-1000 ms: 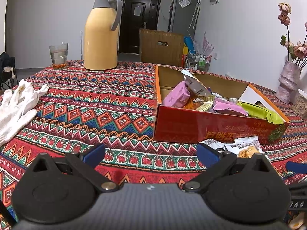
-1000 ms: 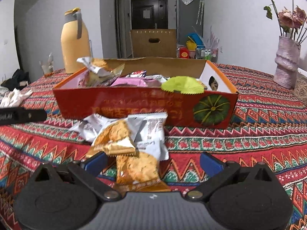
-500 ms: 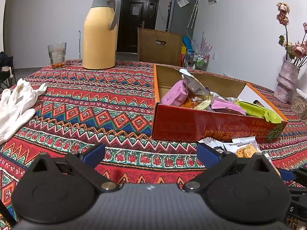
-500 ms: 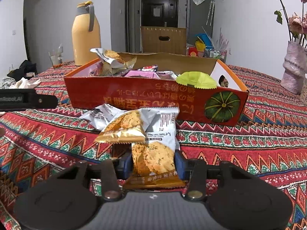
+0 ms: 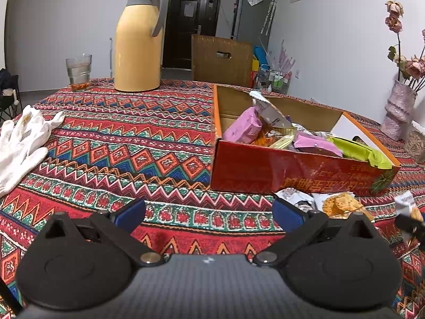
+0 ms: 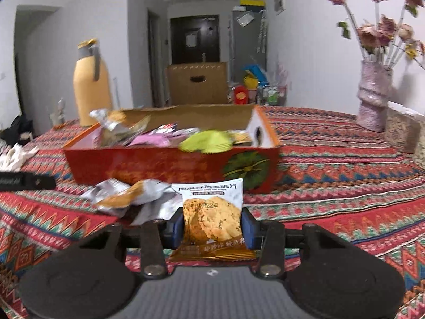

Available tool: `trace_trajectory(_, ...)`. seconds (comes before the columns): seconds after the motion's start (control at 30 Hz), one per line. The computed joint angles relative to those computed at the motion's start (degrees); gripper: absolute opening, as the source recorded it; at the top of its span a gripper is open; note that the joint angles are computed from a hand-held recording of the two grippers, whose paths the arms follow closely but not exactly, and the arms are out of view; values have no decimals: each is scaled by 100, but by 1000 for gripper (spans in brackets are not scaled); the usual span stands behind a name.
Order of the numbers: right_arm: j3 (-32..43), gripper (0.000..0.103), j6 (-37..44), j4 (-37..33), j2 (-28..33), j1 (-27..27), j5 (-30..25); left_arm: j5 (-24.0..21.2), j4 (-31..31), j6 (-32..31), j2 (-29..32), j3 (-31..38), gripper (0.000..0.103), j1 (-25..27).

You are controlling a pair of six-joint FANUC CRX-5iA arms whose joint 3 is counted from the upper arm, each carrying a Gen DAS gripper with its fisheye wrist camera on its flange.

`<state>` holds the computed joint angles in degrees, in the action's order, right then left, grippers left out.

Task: Organize snacks
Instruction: 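Grasp a white oat-cookie packet with the left tool while the right tool holds its packet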

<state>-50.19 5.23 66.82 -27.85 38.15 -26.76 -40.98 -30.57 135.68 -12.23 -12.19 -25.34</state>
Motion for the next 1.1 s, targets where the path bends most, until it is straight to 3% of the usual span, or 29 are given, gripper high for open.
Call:
trace_trajectory(0.3,-37,42,-484,707,235,-1042,687,-179,278,-658,177,394,103,-221)
trace_trajectory(0.4,-3,42,-657,808,378,-1303,975,-371,120,-582,398,708,103,-440)
trace_trajectory(0.7,-123,43,-1118,1185,411,-1791,1632,-509,283,-907,1176,1499,103,-765)
trace_trajectory(0.83,-194,43,-1297,1340,363,-1830,1682,-544,490,-1094,1510,1725,102,-801)
trace_trajectory(0.97,-259,44,-1464,1653,319,-1958,1857,-599,639,-1187,1728,1833,91,-802)
trace_trajectory(1.1,-309,44,-2152,2551,276,-2425,2334,-593,854,-1299,1827,1806,77,-702)
